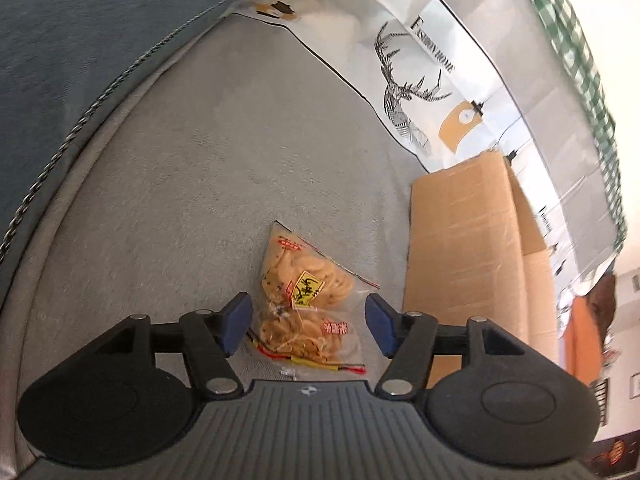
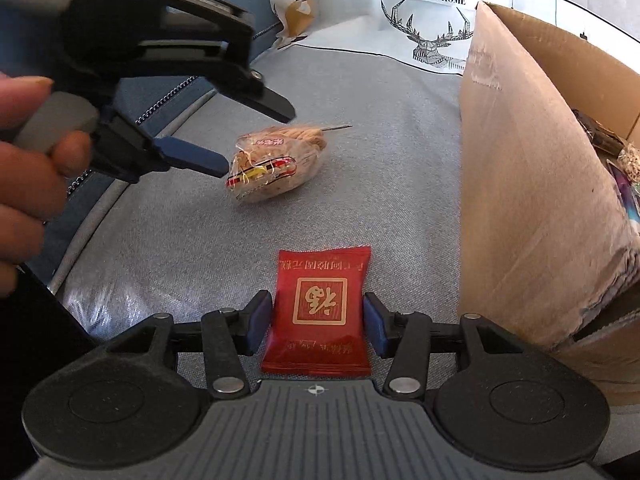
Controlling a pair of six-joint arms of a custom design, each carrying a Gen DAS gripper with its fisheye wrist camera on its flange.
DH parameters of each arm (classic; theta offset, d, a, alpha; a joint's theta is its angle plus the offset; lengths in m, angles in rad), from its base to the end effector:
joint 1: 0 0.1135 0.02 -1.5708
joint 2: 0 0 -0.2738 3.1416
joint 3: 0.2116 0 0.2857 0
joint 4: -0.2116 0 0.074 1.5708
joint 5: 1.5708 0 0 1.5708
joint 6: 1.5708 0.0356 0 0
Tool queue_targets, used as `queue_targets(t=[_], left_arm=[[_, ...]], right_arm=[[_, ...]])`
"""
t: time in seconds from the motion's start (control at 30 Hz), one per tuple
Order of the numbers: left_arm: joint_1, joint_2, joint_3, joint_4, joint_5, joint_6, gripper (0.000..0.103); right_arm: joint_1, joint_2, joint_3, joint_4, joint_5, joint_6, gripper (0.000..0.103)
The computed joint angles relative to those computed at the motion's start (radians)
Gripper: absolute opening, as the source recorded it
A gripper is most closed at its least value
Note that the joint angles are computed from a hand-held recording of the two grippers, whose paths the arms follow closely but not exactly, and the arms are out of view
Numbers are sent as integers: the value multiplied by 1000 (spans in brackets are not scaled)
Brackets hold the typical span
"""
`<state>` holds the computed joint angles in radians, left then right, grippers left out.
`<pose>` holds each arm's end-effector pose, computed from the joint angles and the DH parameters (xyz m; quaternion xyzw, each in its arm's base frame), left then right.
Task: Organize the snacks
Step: 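Grasp the rice cracker bag with the left gripper while right holds red packet, then carry the red packet with the right gripper while left carries cracker bag to box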
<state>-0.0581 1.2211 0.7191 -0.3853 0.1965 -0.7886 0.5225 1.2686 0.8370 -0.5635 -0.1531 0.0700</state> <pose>0.2679 -0.0225 0.2045 -0.3042 0.8875 -0.2213 0.2661 0.2371 0.1428 0.2210 -0.2356 0.9268 0.1528 0.2493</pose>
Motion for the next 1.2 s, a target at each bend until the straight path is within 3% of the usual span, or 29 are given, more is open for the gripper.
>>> queue_targets(t=[0.33, 0.63, 0.87, 1.2], left_arm=[[-138, 119, 73, 12, -197, 95, 73], [-148, 151, 94, -18, -195, 129, 73], [-191, 175, 129, -61, -251, 174, 73], [-247, 167, 134, -77, -363, 197, 56]], right_arm=[[20, -11, -9, 8, 22, -12, 52], [42, -34, -19, 6, 45, -9, 53], [44, -41, -23, 8, 53, -10, 53], [46, -60, -28, 23, 76, -10, 45]])
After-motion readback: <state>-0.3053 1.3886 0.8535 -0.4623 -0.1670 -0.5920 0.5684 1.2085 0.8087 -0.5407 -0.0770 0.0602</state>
